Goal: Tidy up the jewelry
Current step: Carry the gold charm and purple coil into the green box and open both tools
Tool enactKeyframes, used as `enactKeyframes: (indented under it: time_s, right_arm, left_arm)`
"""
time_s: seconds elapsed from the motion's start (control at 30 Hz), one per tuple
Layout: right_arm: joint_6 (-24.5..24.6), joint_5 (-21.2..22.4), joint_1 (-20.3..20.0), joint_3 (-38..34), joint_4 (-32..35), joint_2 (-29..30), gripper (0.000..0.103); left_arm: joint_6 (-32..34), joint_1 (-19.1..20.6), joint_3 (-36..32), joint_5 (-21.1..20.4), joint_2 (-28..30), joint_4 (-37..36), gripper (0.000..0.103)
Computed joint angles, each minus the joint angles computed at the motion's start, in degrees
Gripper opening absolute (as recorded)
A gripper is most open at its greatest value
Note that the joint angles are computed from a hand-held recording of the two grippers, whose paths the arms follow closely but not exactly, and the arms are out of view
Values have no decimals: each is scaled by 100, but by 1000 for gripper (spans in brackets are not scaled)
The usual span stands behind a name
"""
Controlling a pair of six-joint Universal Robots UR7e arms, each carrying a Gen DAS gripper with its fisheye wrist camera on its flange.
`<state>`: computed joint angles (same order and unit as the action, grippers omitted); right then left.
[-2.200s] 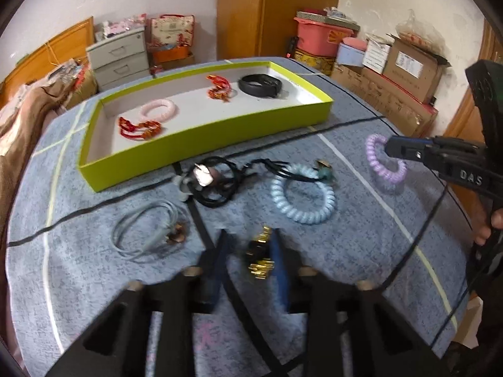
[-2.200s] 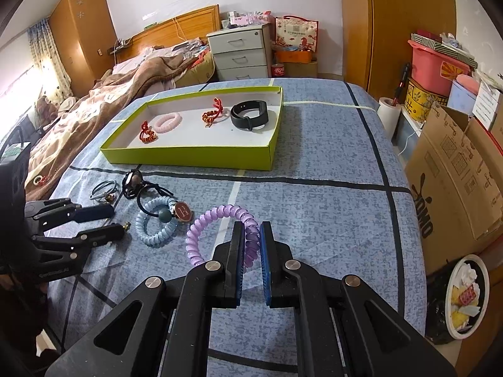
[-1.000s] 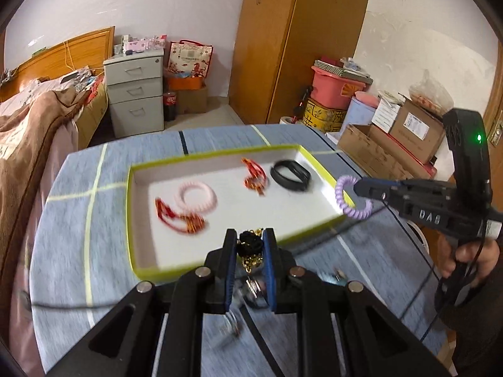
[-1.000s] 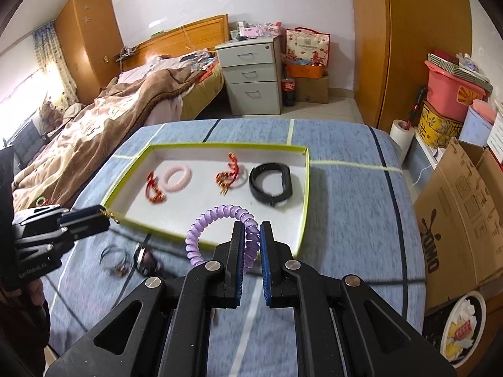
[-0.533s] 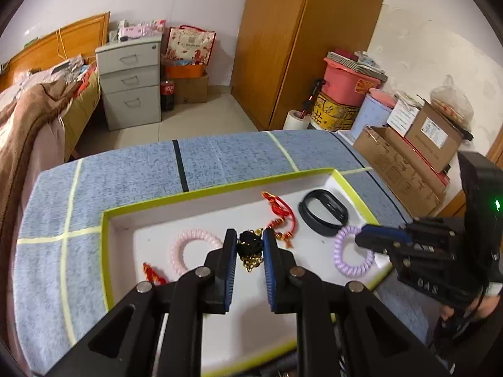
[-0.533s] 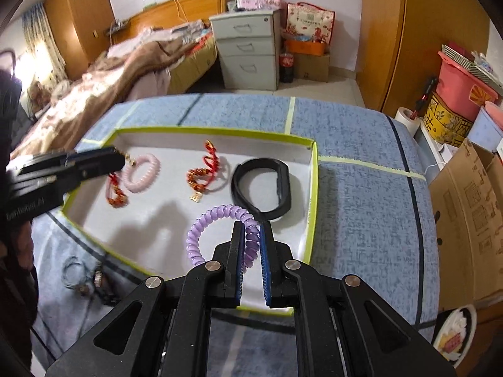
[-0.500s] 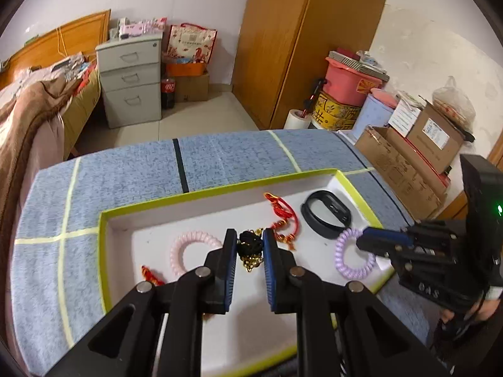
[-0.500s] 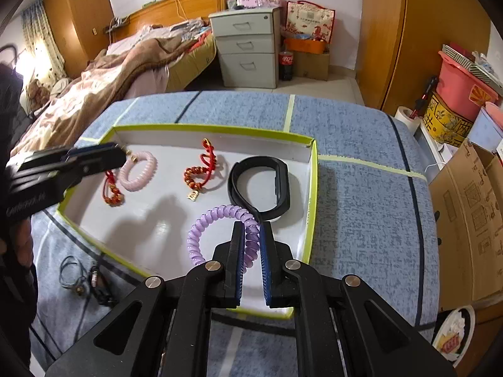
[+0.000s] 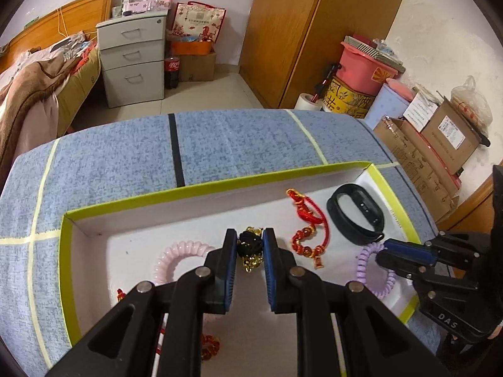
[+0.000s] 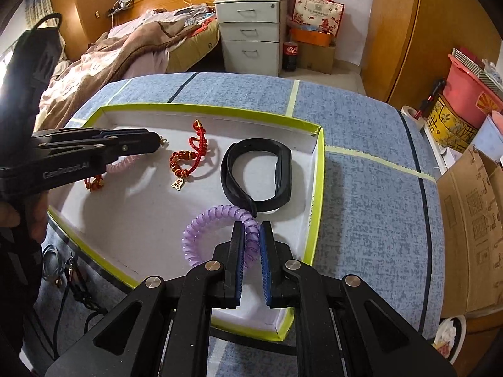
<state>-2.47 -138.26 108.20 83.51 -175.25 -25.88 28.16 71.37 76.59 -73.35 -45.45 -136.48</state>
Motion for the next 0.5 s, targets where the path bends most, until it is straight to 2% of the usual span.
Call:
enactKeyframes:
  time_s: [0.37,0.4,0.5]
  right_arm:
    - [7,-66,34,-80,3,72,10]
    - [22,-48,30,-71,-7,62,10]
    - [6,13,27,-24,-89,27,10]
  left_arm:
    - [-136,27,-156,-129,56,208,19]
    - [-136,28,-170,-137,58,233,20]
    - [-72,25,-155,-147,32,234,32]
